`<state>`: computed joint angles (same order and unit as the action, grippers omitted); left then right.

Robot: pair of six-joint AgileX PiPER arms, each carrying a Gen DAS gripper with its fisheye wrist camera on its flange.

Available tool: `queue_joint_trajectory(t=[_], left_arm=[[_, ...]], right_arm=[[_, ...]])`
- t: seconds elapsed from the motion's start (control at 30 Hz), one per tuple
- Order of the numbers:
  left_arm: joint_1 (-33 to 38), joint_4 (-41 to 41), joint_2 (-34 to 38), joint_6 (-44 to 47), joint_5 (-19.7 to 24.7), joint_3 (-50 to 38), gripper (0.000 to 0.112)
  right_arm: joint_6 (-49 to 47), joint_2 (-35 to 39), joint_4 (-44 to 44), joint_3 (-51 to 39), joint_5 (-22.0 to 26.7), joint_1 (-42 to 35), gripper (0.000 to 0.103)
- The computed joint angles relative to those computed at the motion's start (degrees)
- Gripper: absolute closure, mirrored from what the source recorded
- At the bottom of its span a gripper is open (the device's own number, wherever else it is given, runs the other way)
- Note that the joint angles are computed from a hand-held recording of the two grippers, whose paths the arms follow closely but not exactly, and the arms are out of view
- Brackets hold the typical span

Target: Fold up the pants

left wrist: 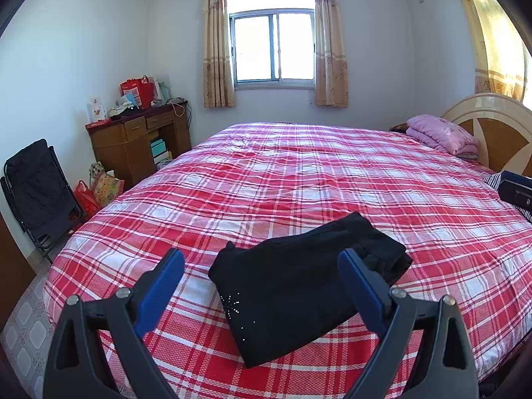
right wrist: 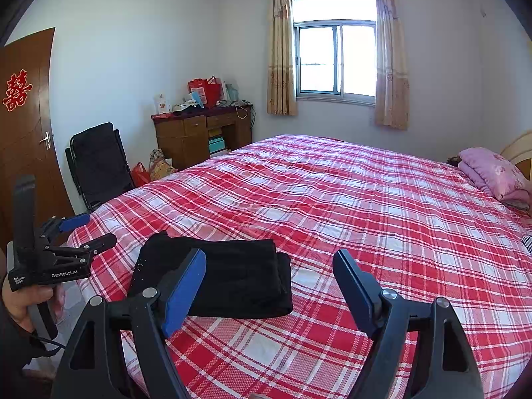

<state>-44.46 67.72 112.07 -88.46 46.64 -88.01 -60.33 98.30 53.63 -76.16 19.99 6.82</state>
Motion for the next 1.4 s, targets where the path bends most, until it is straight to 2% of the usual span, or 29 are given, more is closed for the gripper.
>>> queue_joint_trajectory(t=[0.47, 0.63, 0.77, 1.1, 1.4], left_arm=[[0.0, 0.2, 0.1, 0.3, 0.7, -0.1, 0.011], [-0.7, 1.5, 0.2, 0.0, 2.6, -0.6, 0.009], [-1.7, 3.5, 0.8, -0.7, 5.9, -1.5, 0.009], [-2.3, 5.7, 1.1, -2.8, 9.2, -2.2, 0.009], [-2.0, 5.6, 1.8, -2.9, 9.8, -2.2, 0.009]], right_arm=[[-1.6, -0.4, 1.1, 0.7, -1.0, 0.4, 0.023], [-1.6, -0.5, 0.9, 0.9, -1.2, 0.5, 0.023], [-2.0, -0.4, 0.9, 1.2, -1.6, 0.6, 0.023], [-4.2, -1.3, 2.5, 2.4, -2.2, 0.9, 0.022], [-3.3, -0.8, 0.5, 2.8, -2.9, 1.4, 0.022]])
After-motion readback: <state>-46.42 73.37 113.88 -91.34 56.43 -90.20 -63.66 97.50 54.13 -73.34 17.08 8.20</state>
